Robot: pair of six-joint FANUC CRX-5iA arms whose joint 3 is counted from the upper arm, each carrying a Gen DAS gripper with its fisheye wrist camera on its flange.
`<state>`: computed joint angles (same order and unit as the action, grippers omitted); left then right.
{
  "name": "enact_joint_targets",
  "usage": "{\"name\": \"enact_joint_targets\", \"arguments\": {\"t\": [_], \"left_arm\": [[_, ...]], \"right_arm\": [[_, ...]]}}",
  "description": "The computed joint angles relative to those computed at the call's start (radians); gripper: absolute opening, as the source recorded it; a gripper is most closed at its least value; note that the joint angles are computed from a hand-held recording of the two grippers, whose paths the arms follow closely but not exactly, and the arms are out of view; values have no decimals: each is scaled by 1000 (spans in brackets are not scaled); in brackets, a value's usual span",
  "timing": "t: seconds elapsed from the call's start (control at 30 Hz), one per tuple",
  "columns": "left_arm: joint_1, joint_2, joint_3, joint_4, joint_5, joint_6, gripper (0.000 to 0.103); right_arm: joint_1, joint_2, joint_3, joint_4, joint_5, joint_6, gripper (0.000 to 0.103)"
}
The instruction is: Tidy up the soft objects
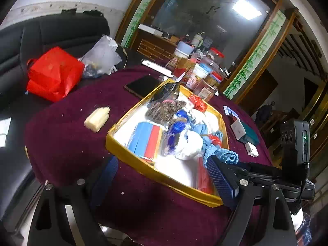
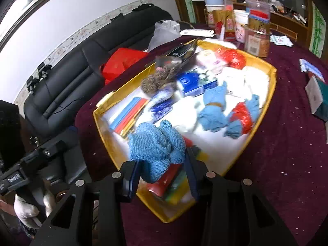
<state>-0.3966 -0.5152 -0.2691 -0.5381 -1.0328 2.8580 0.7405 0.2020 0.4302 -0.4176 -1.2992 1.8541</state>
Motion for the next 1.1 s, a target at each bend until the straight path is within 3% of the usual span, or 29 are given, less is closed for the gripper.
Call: {"name": "enact_joint_targets", "arguments": {"t": [0.2, 0.3, 0.33, 0.47, 0.67, 0.8, 0.87, 1.0, 1.1], "left_arm": [[25, -18, -33, 35, 39, -7, 91], [13, -20, -30, 24, 33, 4, 91], [10, -22, -30, 23, 30, 4, 91], [7, -30, -28, 17, 12, 5, 95], [-34, -10, -5, -30, -24, 24, 96], [-153, 78, 90, -154, -153, 44, 97], [-246, 150, 164, -255, -273, 60, 98], [-373, 276, 284, -399, -473, 39, 102], [-400, 329, 332, -433, -536, 4, 102]], "right_arm": [[29, 27, 15, -10, -22, -14, 41], [38, 37, 21, -30, -34, -6, 65], [37, 36, 23, -36, -35, -3, 66], [-28, 24, 59, -113, -42, 19, 71], [-129, 11, 60, -52, 38, -78, 76], [-167, -10, 14, -36, 66, -122, 76], [-169, -47, -45, -23, 109, -128, 76], [-131, -144, -193, 60, 246, -150, 76], [-75, -208, -305, 169, 353, -182, 77]]}}
